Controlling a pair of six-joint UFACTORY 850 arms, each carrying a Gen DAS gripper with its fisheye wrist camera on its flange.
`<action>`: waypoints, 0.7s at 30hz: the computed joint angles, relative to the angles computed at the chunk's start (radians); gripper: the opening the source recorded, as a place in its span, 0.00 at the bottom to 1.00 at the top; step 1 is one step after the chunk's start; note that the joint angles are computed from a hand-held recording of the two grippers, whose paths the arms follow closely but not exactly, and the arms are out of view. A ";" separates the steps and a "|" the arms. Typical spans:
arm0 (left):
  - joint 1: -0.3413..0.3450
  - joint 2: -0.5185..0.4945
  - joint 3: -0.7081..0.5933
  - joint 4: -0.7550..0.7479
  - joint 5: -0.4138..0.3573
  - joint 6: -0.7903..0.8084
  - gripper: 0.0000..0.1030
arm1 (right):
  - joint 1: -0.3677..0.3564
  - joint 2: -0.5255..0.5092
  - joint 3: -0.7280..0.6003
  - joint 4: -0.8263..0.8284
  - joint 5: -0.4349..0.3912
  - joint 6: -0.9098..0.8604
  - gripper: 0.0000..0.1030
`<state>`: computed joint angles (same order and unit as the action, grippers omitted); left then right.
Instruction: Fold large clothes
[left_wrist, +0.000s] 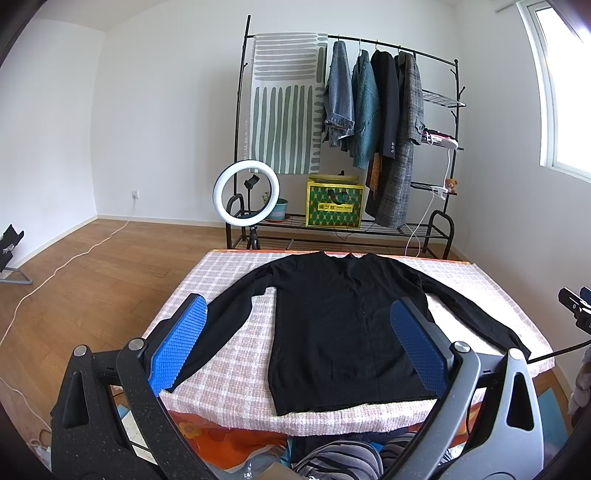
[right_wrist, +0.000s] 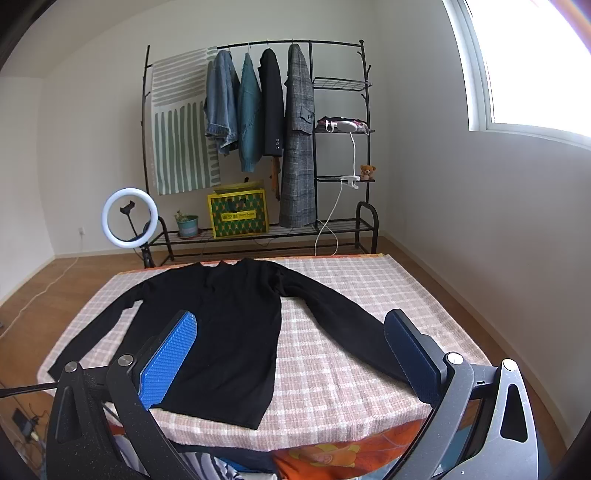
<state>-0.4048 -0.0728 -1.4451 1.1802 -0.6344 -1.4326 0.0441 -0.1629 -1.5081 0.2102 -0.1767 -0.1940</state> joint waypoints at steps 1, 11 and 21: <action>0.000 0.000 0.000 0.001 -0.001 -0.001 0.98 | 0.000 -0.002 0.000 -0.007 0.001 0.008 0.98; 0.001 0.000 -0.003 -0.005 0.000 0.006 0.98 | 0.001 0.001 0.004 0.000 0.006 0.000 0.98; 0.002 0.000 -0.006 -0.011 0.000 0.011 0.98 | 0.004 0.005 0.010 -0.005 0.013 0.002 0.98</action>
